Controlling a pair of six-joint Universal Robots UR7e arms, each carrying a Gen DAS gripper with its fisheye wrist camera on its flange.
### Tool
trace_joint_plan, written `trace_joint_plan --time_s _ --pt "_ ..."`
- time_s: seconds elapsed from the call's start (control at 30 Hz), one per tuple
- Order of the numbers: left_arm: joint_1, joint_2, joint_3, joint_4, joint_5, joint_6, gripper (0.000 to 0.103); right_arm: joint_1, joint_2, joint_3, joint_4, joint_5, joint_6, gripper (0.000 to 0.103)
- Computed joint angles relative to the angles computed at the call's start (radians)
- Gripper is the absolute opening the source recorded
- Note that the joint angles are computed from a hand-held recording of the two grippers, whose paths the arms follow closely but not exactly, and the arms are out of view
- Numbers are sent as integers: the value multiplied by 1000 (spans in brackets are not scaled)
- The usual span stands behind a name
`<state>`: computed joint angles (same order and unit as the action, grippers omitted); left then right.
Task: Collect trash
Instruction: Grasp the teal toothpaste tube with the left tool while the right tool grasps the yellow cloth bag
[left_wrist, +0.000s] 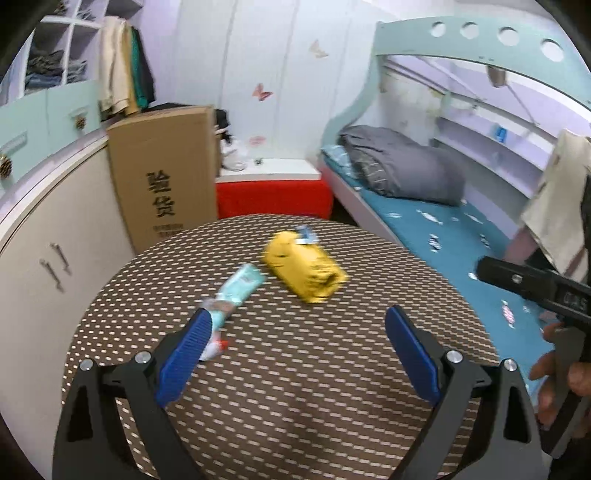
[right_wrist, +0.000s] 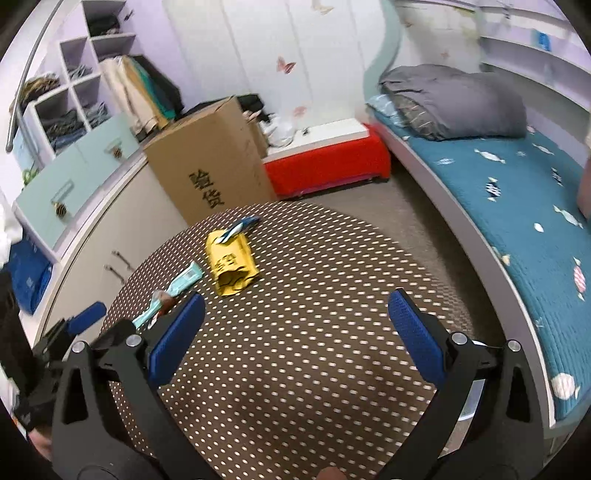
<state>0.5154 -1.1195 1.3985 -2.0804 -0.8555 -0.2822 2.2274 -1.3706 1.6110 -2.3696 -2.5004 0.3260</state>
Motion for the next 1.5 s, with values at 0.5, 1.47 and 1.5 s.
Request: trace_joint_plan --time_s 0.5,1.47,1.5 --pt "161 150 -176 174 -1 192 86 -140 187 -120 -14 196 -110 97" --pt "66 106 -109 95 -113 39 24 -110 -73 130 -79 235 -97 47" --pt "54 99 -100 91 -114 23 24 -102 -90 140 -83 225 -92 47"
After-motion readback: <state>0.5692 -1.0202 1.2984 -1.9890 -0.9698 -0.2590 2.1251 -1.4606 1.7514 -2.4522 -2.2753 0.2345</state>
